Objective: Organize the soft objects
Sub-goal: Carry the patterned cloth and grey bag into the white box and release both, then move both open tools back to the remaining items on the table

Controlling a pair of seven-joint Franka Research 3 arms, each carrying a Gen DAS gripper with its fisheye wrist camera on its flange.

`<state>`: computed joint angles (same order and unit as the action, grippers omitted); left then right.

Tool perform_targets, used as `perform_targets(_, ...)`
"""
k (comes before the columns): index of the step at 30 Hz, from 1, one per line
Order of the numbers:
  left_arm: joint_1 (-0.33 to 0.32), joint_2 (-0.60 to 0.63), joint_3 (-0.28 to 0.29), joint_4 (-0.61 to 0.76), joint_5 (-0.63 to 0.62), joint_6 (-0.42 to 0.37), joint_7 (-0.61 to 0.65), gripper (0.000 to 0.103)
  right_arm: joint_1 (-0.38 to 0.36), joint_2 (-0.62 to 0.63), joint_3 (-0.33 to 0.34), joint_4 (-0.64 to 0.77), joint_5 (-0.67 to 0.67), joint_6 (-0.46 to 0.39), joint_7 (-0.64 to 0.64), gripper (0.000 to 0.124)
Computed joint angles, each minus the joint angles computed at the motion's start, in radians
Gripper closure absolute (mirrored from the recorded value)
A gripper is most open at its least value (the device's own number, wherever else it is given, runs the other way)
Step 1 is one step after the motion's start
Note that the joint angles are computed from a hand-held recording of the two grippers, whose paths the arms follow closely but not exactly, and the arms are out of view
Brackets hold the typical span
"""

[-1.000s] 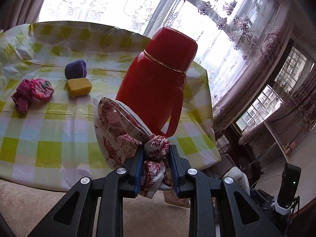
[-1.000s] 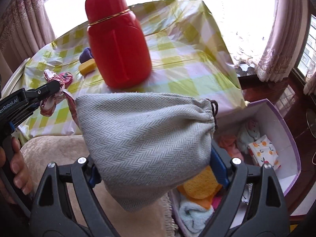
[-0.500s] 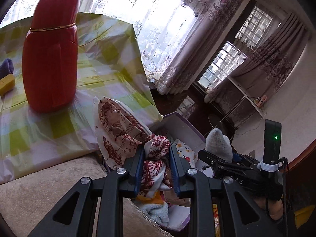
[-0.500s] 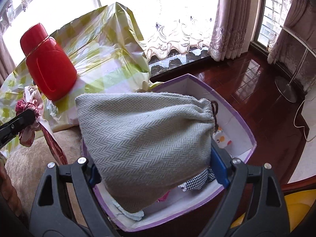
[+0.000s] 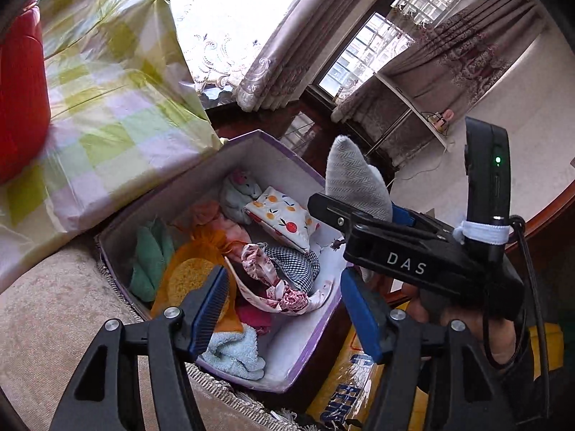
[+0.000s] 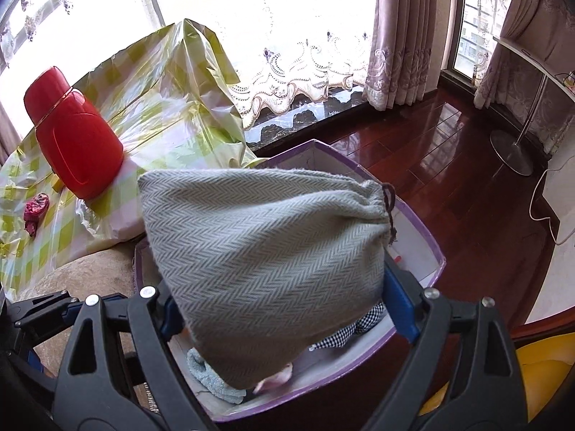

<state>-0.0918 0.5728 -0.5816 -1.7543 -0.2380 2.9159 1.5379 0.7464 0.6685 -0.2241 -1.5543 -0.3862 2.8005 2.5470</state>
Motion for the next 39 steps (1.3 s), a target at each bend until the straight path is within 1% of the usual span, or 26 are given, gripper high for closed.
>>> perform_targets(3, -0.009, -0.015, 0.025, -0.011, 0.003, 0.010, -0.035, 0.038, -0.013, 0.011, 0.019, 0.016, 0.018, -0.007, -0.022, 0.034)
perform_targets(4, 0.007, -0.024, 0.018, -0.028, -0.004, 0.019, -0.033, 0.038, -0.018, 0.014, 0.025, 0.020, 0.025, -0.009, -0.030, 0.033)
perform_targets(7, 0.019, -0.033, 0.017, -0.044, -0.004, 0.039, -0.045, 0.038, -0.019, 0.026, 0.033, 0.044, 0.034, -0.036, -0.056, 0.033)
perform_targets(9, 0.022, -0.043, 0.021, -0.057, 0.003, 0.054, -0.057, 0.038, -0.015, 0.027, 0.030, 0.047, 0.034, -0.035, -0.057, 0.033)
perform_targets(12, 0.040, -0.049, 0.012, -0.075, 0.008, 0.073, -0.068, 0.038, -0.011, 0.029, 0.025, 0.051, 0.035, -0.038, -0.052, 0.033)
perform_targets(16, 0.064, -0.064, 0.004, -0.106, 0.018, 0.100, -0.090, 0.038, -0.015, 0.033, 0.036, 0.065, 0.039, -0.039, -0.067, 0.033)
perform_targets(20, 0.085, -0.094, 0.004, -0.149, 0.033, 0.133, -0.125, 0.038, -0.024, 0.053, 0.061, 0.101, 0.059, -0.039, -0.109, 0.033)
perform_targets(23, 0.082, -0.132, 0.031, -0.194, 0.055, 0.163, -0.173, 0.038, -0.027, 0.079, 0.080, 0.145, 0.081, -0.046, -0.149, 0.033)
perform_targets(26, 0.104, -0.167, 0.037, -0.243, 0.071, 0.199, -0.220, 0.038, -0.026, 0.111, 0.102, 0.202, 0.102, -0.062, -0.208, 0.033)
perform_targets(28, 0.110, -0.193, 0.052, -0.277, 0.089, 0.219, -0.257, 0.038, -0.022, 0.137, 0.113, 0.248, 0.116, -0.075, -0.246, 0.033)
perform_targets(30, 0.107, -0.222, 0.079, -0.312, 0.110, 0.238, -0.300, 0.038, -0.022, 0.166, 0.132, 0.297, 0.137, -0.090, -0.288, 0.033)
perform_targets(33, 0.133, -0.261, 0.090, -0.371, 0.129, 0.264, -0.352, 0.038, -0.018, 0.202, 0.159, 0.362, 0.172, -0.097, -0.350, 0.033)
perform_targets(34, 0.131, -0.275, 0.106, -0.390, 0.138, 0.271, -0.374, 0.038, -0.018, 0.216, 0.171, 0.386, 0.186, -0.100, -0.374, 0.033)
perform_targets(37, 0.113, -0.325, 0.168, -0.448, 0.168, 0.290, -0.444, 0.038, -0.008, 0.275, 0.196, 0.493, 0.225, -0.148, -0.442, 0.033)
perform_targets(39, 0.062, -0.365, 0.252, -0.492, 0.200, 0.305, -0.503, 0.038, 0.004, 0.325, 0.210, 0.584, 0.244, -0.187, -0.493, 0.033)
